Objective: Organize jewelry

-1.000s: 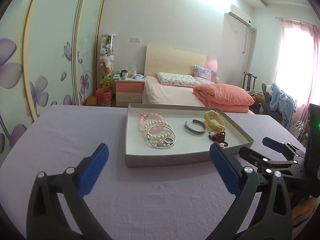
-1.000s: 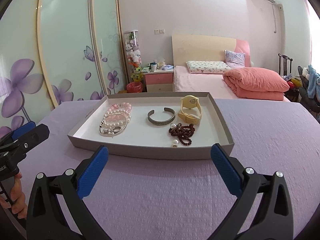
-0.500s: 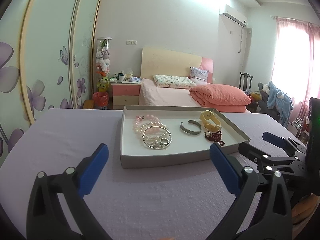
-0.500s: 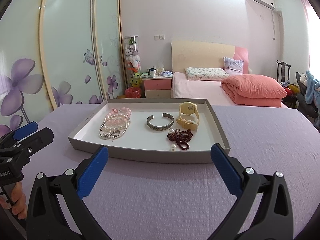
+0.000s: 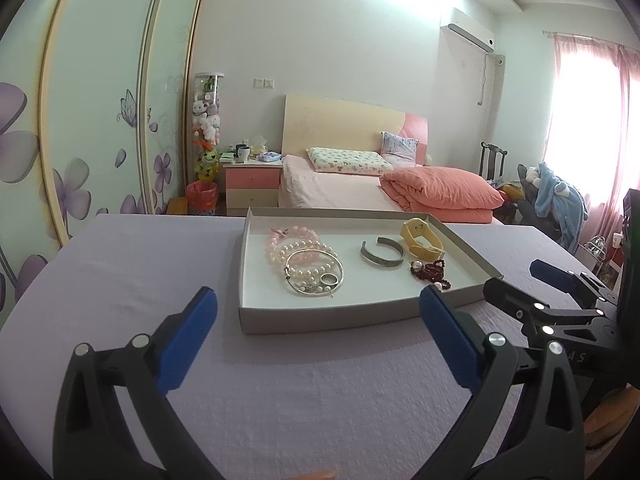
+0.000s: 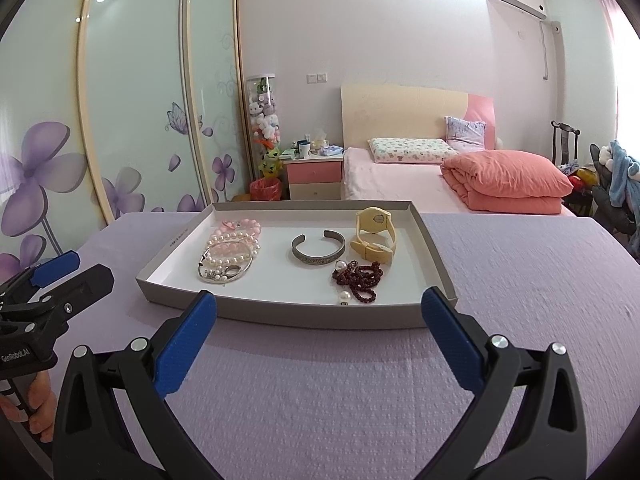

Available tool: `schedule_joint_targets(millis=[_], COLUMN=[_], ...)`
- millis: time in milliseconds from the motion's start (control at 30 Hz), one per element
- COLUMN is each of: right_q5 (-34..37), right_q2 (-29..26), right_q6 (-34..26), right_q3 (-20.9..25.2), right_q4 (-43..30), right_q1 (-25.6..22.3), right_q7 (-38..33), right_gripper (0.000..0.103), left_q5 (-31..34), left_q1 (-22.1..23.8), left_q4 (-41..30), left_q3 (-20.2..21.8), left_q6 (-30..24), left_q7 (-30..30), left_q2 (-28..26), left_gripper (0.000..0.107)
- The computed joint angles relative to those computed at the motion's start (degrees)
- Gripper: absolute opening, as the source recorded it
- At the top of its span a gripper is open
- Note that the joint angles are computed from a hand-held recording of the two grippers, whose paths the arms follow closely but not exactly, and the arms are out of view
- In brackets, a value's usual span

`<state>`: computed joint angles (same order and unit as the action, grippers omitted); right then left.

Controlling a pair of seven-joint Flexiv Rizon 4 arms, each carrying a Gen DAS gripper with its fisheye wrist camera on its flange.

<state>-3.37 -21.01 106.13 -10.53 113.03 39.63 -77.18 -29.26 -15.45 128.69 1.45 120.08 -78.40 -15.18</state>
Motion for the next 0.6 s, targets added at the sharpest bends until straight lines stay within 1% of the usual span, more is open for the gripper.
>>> schedule_joint_targets(millis=[600], right_q5=[-0.2], right_q2=[0.0], right_q6=[-0.1], right_q3=[0.4], right_q4=[0.0], right_q1=[-0.3], right_q7=[0.1], right_gripper=[0.101], left_q5=[0.1], left_q1=[-0.1], left_q4=[-0.3], left_q3=[0.2], left_q6=[-0.2], left_q7=[-0.2], left_q2=[-0.5], left_gripper=[0.099])
